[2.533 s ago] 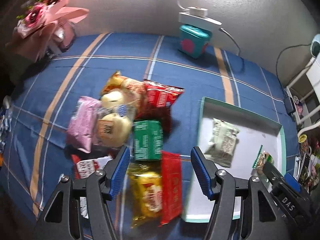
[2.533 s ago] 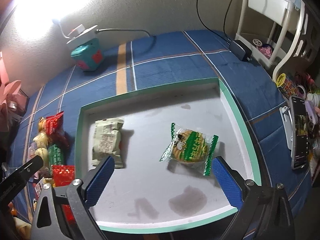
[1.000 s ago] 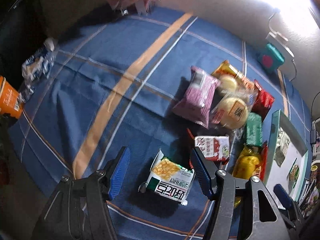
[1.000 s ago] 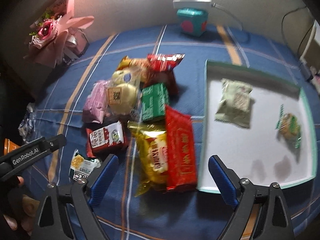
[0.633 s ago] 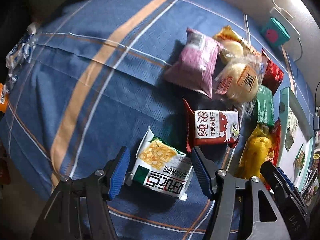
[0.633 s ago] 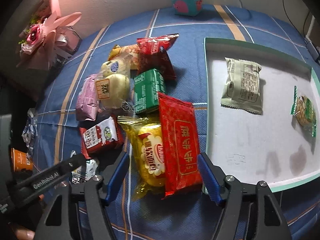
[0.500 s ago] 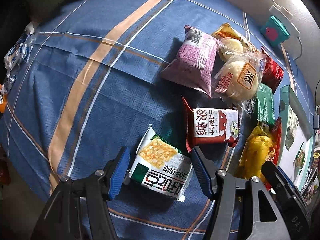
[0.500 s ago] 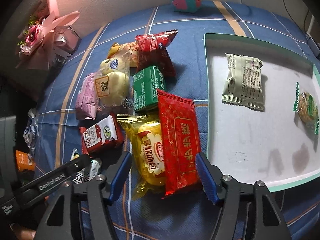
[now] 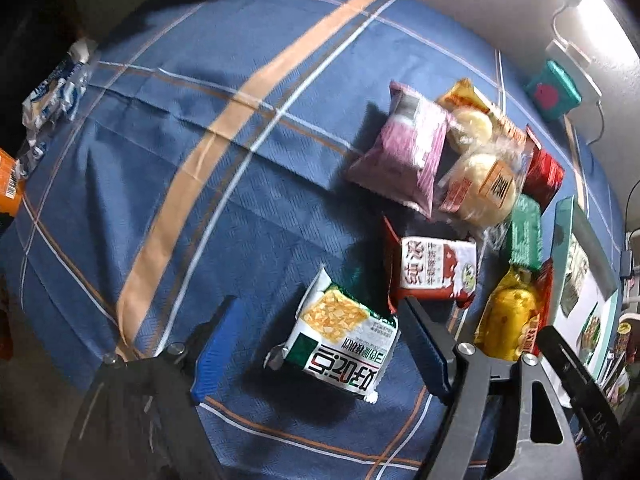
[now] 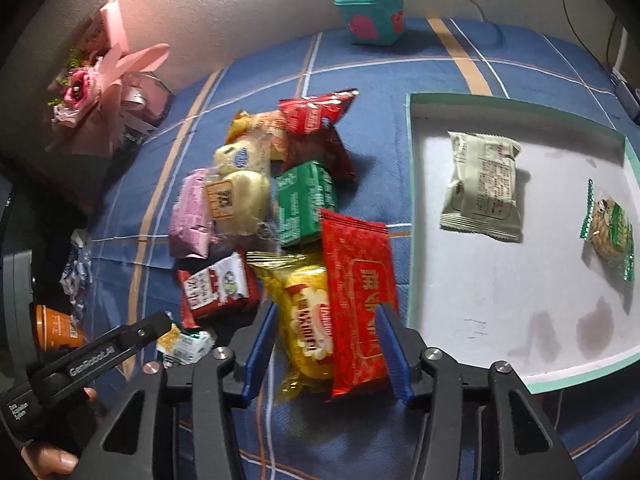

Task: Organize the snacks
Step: 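Grasp the white-green cracker pack with the left tool while the right tool grasps the yellow bread bag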

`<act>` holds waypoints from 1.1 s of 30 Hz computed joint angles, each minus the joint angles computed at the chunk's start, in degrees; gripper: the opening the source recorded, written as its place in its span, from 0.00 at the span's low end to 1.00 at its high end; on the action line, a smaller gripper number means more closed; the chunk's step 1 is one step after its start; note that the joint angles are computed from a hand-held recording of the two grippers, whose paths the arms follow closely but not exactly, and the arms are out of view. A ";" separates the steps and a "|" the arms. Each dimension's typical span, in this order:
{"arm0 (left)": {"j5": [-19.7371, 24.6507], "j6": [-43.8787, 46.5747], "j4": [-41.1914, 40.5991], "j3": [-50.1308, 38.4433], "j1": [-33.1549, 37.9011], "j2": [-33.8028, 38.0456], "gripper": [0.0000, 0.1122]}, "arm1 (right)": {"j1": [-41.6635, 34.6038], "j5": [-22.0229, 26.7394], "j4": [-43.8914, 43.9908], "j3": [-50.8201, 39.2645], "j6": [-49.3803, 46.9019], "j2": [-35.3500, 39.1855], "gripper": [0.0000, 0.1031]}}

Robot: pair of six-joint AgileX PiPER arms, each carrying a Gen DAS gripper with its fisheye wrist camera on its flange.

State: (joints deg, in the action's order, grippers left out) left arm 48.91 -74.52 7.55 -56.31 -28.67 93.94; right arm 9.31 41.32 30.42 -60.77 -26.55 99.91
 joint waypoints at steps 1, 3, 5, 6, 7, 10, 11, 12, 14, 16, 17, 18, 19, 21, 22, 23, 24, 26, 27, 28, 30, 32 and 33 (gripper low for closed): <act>-0.22 0.68 -0.45 -0.08 0.18 0.43 0.71 | -0.32 0.26 -0.24 -0.31 0.42 0.63 0.48; -0.27 2.42 -1.34 -1.04 0.36 1.99 0.71 | -0.65 0.57 -0.49 -0.56 0.70 1.20 0.46; -0.44 4.47 -2.75 -1.94 0.61 3.92 0.71 | -0.68 0.83 0.06 -0.49 0.15 1.01 0.46; -0.91 4.65 -3.20 -1.77 0.39 4.51 0.71 | -0.69 0.98 0.66 -0.41 -0.50 0.81 0.46; -1.15 5.60 -4.11 -1.87 0.65 5.39 0.71 | -0.53 0.97 1.17 -0.32 -1.04 0.52 0.46; -3.45 6.13 -5.92 -0.32 1.23 5.54 0.71 | -0.06 0.28 -0.39 -0.38 0.45 0.36 0.46; -3.67 5.86 -5.98 -0.10 1.26 5.41 0.71 | 0.07 -0.07 -1.33 -0.39 1.51 0.50 0.46; -3.70 5.56 -5.85 0.19 1.41 5.13 0.71 | 0.16 -0.45 -2.29 -0.37 2.53 0.68 0.46; -3.56 4.94 -5.03 1.41 1.49 3.96 0.71 | -0.12 -0.59 -3.83 -0.55 4.20 1.12 0.46; -3.07 5.03 -4.86 1.39 1.29 3.41 0.71 | -0.92 0.02 -2.69 -0.70 3.41 1.35 0.46; -3.27 5.57 -5.19 1.19 1.15 3.51 0.69 | -0.93 -0.02 -2.82 -0.65 3.48 1.14 0.46; -3.01 5.58 -5.61 0.18 0.56 3.92 0.64 | -0.84 -0.17 -3.13 -0.59 3.64 0.93 0.46; -3.43 6.18 -5.99 0.12 0.62 4.09 0.63 | -0.77 -0.17 -3.14 -0.56 3.57 0.74 0.46; -3.26 6.43 -5.80 -0.66 0.32 4.65 0.59 | -0.83 0.19 -2.73 -0.55 3.20 0.63 0.46; -2.89 5.97 -5.48 -1.89 -0.11 5.61 0.58 | -0.80 0.29 -2.82 -0.61 3.22 0.65 0.46; -3.40 6.10 -5.39 -1.96 -0.25 5.51 0.52 | -0.80 0.35 -2.93 -0.64 3.27 0.66 0.46; -3.39 6.15 -5.35 -2.22 -0.32 5.65 0.52 | -0.72 0.34 -3.05 -0.68 3.50 0.73 0.46; -3.16 5.57 -4.76 -2.81 -0.61 6.31 0.51 | -0.60 0.58 -3.21 -0.87 3.70 0.92 0.46; -3.24 5.42 -4.75 -2.84 -0.54 6.24 0.51 | -0.42 0.57 -3.09 -0.89 3.73 0.94 0.46; -3.52 5.08 -4.76 -2.97 -0.48 6.45 0.51 | -0.44 0.73 -2.50 -0.88 3.19 0.85 0.46; -3.94 4.83 -4.69 -1.22 -0.01 4.91 0.50 | -0.21 0.99 -1.16 -0.85 1.86 0.43 0.46; -3.65 4.57 -4.74 -1.10 0.29 4.61 0.50 | 0.59 1.18 -0.14 -0.70 0.39 -0.22 0.46; -3.54 4.32 -4.64 -0.38 0.28 3.79 0.50 | 0.84 1.43 0.54 -0.68 -0.39 -0.30 0.46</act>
State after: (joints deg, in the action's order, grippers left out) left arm 45.37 -70.20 2.91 -56.69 -28.39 97.73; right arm 10.16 42.75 30.96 -61.44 -26.94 99.61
